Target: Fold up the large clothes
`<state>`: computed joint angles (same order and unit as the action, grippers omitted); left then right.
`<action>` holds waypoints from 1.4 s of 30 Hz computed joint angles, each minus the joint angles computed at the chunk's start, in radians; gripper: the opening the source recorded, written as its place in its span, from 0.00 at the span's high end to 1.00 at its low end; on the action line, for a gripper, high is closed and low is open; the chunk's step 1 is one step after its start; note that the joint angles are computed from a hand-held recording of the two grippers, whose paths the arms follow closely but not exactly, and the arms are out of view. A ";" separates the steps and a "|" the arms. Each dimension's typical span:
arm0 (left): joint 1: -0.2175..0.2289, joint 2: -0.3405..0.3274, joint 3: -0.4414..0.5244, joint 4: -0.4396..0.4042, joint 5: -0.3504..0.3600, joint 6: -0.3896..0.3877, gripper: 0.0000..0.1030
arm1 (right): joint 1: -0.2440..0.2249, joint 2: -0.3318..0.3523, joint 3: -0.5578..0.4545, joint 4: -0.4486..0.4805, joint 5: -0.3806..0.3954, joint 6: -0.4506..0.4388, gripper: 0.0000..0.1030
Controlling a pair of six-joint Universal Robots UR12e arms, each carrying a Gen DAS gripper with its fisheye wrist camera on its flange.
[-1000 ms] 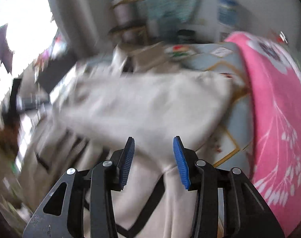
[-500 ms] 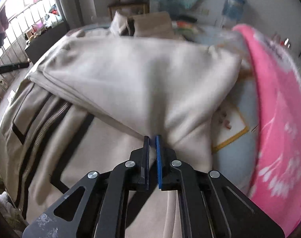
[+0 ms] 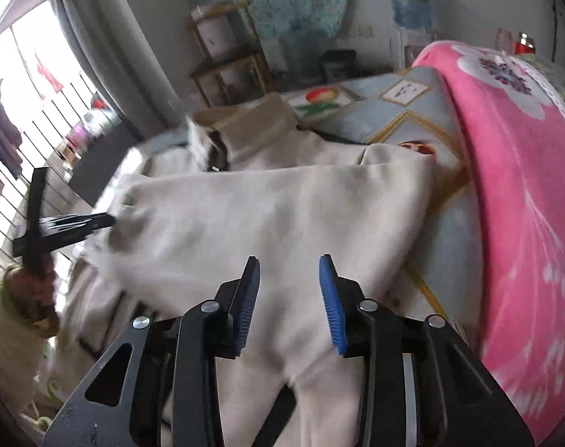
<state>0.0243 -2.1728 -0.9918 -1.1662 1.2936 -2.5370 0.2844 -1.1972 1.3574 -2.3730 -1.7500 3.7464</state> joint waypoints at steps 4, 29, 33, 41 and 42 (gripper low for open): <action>0.008 0.008 -0.028 0.034 -0.011 -0.013 0.74 | -0.022 0.057 -0.076 0.125 -0.082 0.012 0.75; 0.058 0.105 -0.145 0.038 -0.041 0.044 0.42 | 0.068 -0.014 0.007 0.172 -0.126 0.218 0.56; 0.094 0.180 -0.226 0.073 -0.093 0.063 0.35 | 0.132 -0.045 0.036 0.080 -0.160 0.234 0.38; 0.143 0.332 -0.431 0.032 -0.144 0.192 0.24 | 0.285 0.012 -0.031 0.213 -0.204 0.226 0.21; 0.143 0.343 -0.453 0.043 -0.138 0.203 0.23 | 0.299 0.019 -0.035 0.217 -0.212 0.241 0.20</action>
<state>0.1676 -1.8297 -1.4451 -1.1232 1.1558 -2.3343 0.5834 -1.1787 1.3226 -2.1565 -1.9620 3.9870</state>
